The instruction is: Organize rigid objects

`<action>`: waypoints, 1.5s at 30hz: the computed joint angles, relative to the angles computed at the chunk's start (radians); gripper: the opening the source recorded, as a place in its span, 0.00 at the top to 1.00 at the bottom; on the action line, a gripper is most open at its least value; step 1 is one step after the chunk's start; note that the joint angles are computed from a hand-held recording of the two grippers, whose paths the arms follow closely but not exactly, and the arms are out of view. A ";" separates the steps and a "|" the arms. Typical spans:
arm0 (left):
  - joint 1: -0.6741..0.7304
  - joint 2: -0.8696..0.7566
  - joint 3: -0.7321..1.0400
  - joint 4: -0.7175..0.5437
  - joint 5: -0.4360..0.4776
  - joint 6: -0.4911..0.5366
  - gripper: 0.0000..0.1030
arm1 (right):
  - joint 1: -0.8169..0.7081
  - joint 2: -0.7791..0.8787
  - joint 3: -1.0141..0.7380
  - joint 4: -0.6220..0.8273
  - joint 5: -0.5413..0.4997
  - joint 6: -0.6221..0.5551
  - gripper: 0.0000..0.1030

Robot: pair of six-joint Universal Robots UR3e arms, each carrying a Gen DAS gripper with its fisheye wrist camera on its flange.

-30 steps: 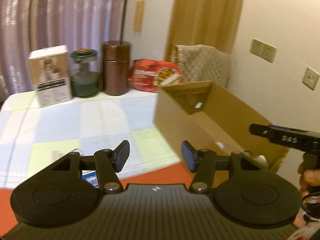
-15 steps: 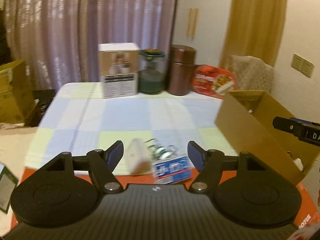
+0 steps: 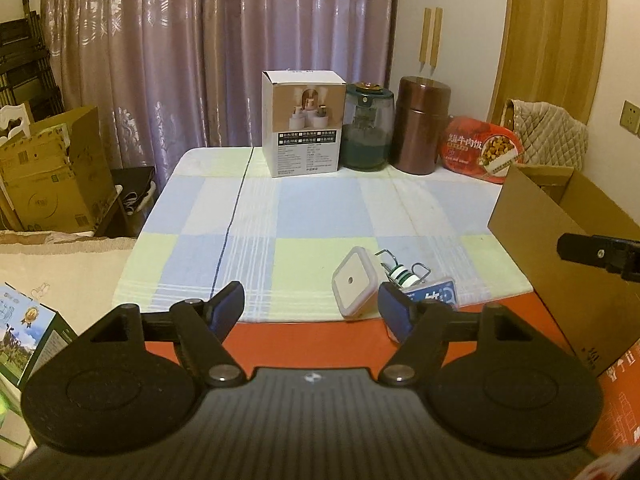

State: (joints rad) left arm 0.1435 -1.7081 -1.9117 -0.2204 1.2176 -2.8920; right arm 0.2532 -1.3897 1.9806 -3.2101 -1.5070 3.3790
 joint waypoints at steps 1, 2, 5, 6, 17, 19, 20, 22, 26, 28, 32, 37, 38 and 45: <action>-0.001 -0.006 0.006 -0.002 -0.002 -0.001 0.29 | 0.003 0.001 0.000 0.003 0.004 0.002 0.18; 0.000 -0.011 0.012 -0.004 -0.005 -0.003 0.28 | 0.005 0.007 -0.006 0.008 0.010 0.000 0.17; 0.004 -0.016 0.013 -0.004 -0.020 -0.001 0.25 | 0.017 0.030 -0.023 0.032 0.024 -0.015 0.14; 0.005 -0.018 0.012 -0.003 -0.022 0.001 0.25 | 0.020 0.039 -0.031 0.042 0.026 -0.024 0.13; 0.019 -0.094 0.059 0.005 -0.044 0.013 0.13 | 0.053 0.116 -0.082 0.118 0.005 -0.005 0.09; 0.023 -0.118 0.065 0.023 -0.040 0.016 0.12 | 0.064 0.149 -0.107 0.120 -0.006 0.002 0.08; 0.025 -0.133 0.066 0.042 -0.040 0.015 0.12 | 0.070 0.167 -0.122 0.125 -0.009 0.002 0.08; 0.024 -0.157 0.075 0.060 -0.032 0.015 0.12 | 0.084 0.203 -0.150 0.125 -0.015 0.000 0.08; 0.015 -0.205 0.105 0.067 -0.012 0.013 0.12 | 0.104 0.296 -0.225 0.132 -0.011 -0.014 0.08; 0.008 -0.229 0.122 0.067 -0.004 0.006 0.12 | 0.109 0.345 -0.269 0.137 -0.009 -0.015 0.08; -0.013 -0.281 0.174 0.052 0.020 0.000 0.12 | 0.120 0.430 -0.352 0.130 -0.025 -0.025 0.07; -0.024 -0.330 0.226 0.035 0.027 -0.009 0.12 | 0.121 0.510 -0.446 0.172 -0.044 -0.032 0.07; -0.026 -0.338 0.234 0.034 0.029 -0.010 0.12 | 0.121 0.524 -0.460 0.177 -0.048 -0.037 0.07; -0.036 -0.390 0.284 0.018 0.055 -0.024 0.12 | 0.109 0.606 -0.546 0.201 -0.040 -0.052 0.07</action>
State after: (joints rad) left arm 0.1075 -2.0978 -1.6278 -0.2020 1.2727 -2.9161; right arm 0.3617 -0.7836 1.4345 -3.0087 -1.5472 3.3266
